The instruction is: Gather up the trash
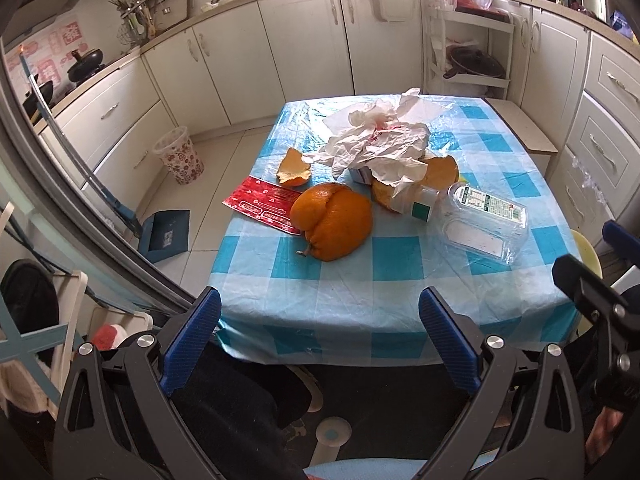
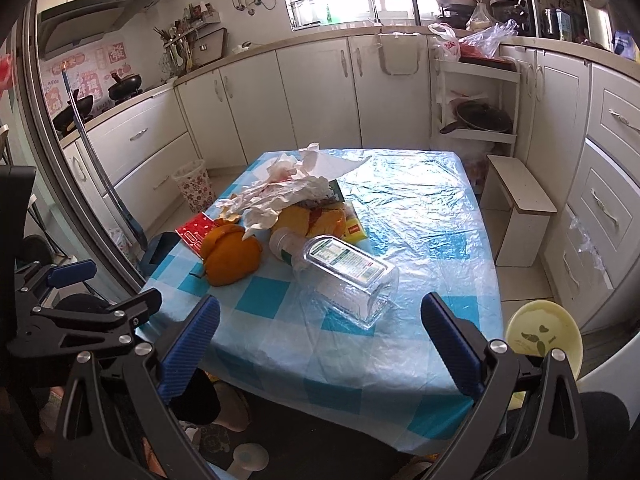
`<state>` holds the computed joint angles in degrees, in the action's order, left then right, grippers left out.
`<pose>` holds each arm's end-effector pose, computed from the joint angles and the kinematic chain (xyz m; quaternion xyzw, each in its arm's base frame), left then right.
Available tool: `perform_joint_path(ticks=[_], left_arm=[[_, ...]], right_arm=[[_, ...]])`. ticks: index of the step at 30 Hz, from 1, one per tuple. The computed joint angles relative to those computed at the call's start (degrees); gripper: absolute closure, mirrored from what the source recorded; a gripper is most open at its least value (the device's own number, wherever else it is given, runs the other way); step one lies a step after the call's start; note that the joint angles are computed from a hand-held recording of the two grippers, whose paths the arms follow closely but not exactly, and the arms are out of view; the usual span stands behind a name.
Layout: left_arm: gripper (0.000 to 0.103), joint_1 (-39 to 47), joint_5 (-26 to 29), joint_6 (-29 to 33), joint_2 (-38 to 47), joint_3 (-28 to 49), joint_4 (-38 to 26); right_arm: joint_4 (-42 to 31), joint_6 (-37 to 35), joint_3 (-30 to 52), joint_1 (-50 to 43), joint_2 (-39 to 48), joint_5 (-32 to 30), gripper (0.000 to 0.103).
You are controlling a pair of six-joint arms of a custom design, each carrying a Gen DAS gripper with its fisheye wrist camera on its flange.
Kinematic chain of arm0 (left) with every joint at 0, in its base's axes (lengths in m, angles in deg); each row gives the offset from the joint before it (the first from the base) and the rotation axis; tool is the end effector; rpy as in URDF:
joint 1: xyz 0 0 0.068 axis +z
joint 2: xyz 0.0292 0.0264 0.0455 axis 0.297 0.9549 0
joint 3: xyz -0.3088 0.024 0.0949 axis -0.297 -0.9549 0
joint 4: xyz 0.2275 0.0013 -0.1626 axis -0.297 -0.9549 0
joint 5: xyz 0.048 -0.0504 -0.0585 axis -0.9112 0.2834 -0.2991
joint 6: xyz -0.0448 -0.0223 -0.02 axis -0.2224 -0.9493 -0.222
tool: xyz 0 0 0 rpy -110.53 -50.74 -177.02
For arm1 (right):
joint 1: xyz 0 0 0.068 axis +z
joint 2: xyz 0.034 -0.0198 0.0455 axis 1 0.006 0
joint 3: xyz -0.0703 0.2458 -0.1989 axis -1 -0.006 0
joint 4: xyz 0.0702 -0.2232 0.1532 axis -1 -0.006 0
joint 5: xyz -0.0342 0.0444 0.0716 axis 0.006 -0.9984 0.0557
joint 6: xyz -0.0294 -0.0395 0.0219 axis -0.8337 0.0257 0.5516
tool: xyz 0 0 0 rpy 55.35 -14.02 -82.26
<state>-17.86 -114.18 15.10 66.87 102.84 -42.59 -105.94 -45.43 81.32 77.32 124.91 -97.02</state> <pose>0.2405 -0.1427 0.3239 -0.1951 0.9225 0.1630 0.2906 0.3189 -0.0461 0.3020 -0.2550 0.8667 0.2035 0.3773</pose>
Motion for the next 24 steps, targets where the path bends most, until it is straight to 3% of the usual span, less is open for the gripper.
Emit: perform_joint_path(ticks=[12,18,24], left_arm=[[0.008,6.9,2.6,8.8,4.6,-0.1,7.6],[0.008,10.9,4.2,17.2,7.2,0.0,13.6],[0.008,14.5,6.6,25.1,12.1,4.8,17.7]], right_arm=[[3.1,0.8,4.9,3.4,8.8,3.5,0.006],[2.3,0.5,6.9,4.0,11.8,4.6,0.006],[1.6,1.6,8.4,4.0,13.6,4.3,0.006]])
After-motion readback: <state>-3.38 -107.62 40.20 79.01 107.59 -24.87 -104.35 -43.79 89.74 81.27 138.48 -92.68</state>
